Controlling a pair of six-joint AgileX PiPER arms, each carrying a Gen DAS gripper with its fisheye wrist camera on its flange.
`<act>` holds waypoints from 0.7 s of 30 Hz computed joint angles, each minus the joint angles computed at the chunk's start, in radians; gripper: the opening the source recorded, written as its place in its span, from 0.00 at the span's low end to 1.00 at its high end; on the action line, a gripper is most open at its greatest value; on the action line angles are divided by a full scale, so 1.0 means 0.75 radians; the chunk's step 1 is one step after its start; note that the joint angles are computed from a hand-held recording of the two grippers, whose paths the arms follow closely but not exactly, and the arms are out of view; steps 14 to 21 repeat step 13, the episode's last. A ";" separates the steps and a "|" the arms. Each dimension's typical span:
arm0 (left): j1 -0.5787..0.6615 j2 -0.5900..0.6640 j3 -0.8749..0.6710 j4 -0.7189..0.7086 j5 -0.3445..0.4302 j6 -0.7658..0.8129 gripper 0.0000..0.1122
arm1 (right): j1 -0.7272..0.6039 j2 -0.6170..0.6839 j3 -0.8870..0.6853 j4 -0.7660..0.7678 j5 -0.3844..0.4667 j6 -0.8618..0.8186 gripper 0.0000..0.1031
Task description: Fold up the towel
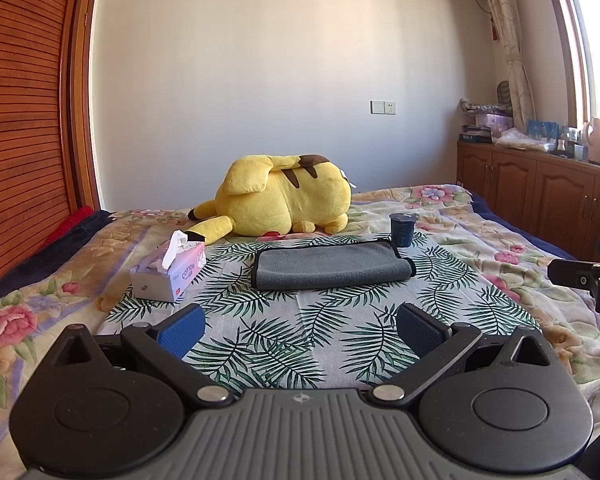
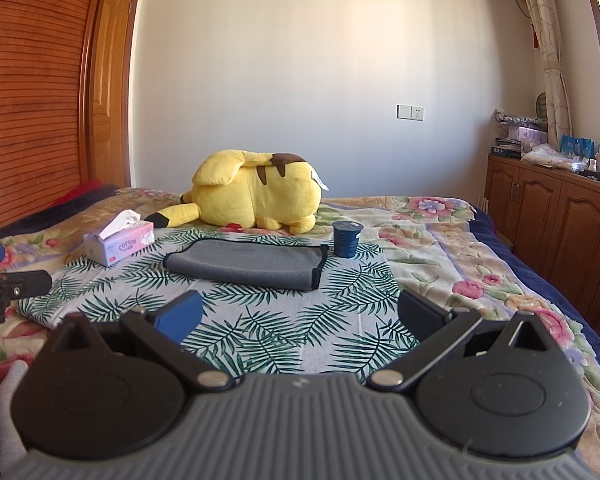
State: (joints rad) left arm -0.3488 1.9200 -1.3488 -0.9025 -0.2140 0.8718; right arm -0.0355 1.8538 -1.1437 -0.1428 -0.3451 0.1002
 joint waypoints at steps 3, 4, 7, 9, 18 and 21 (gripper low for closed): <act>-0.001 0.000 0.000 -0.004 -0.001 0.004 0.77 | 0.000 0.000 0.000 0.001 0.001 -0.001 1.00; -0.001 0.000 0.000 -0.005 -0.001 0.005 0.77 | 0.001 0.000 0.000 0.002 0.000 -0.002 1.00; 0.000 -0.003 0.003 -0.004 0.001 0.005 0.77 | 0.001 0.000 0.000 0.003 0.000 -0.003 1.00; -0.001 -0.003 0.003 0.000 -0.001 0.001 0.77 | 0.001 0.000 0.000 0.003 0.000 -0.003 1.00; -0.002 -0.002 0.000 -0.035 0.002 0.037 0.77 | 0.002 0.001 0.000 0.006 0.000 -0.006 1.00; -0.002 -0.002 0.000 -0.035 0.002 0.037 0.77 | 0.002 0.001 0.000 0.006 0.000 -0.006 1.00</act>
